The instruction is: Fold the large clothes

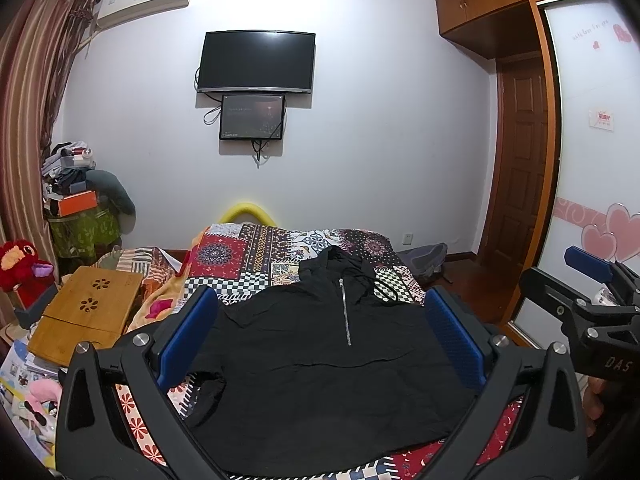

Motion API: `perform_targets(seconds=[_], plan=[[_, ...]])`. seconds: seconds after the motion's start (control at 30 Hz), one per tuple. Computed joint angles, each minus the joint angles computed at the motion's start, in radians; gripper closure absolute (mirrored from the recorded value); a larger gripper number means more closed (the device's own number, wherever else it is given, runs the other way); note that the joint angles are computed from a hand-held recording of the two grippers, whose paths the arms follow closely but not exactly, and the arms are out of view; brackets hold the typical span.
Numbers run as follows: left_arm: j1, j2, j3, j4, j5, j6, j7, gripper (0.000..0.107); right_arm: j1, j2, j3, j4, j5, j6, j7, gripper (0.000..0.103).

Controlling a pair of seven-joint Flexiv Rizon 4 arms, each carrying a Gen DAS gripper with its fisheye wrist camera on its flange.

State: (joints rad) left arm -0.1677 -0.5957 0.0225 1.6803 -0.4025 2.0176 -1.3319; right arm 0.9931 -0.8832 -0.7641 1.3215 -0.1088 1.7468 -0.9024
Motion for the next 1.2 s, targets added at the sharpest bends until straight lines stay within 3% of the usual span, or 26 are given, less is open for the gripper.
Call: perform_targets(seconds=[0.57, 0.93, 1.1, 1.2], plan=[[-0.003, -0.003, 0.003, -0.006, -0.006, -0.012, 0.003, 0.004, -0.013, 0.001, 0.018, -0.014, -0.018, -0.019, 0.016, 0.000], [0.042, -0.038, 0.006, -0.049, -0.003, -0.053, -0.020, 0.004, -0.132, -0.050, 0.131, -0.160, -0.135, -0.108, 0.086, 0.000], [0.006, -0.089, 0.113, -0.104, -0.115, -0.089, -0.036, 0.004, -0.226, -0.105, 0.223, -0.302, -0.227, -0.187, 0.108, 0.000], [-0.025, -0.122, 0.203, -0.131, -0.190, -0.145, -0.043, 0.004, -0.304, -0.162, 0.336, -0.444, -0.293, -0.275, 0.063, 0.000]])
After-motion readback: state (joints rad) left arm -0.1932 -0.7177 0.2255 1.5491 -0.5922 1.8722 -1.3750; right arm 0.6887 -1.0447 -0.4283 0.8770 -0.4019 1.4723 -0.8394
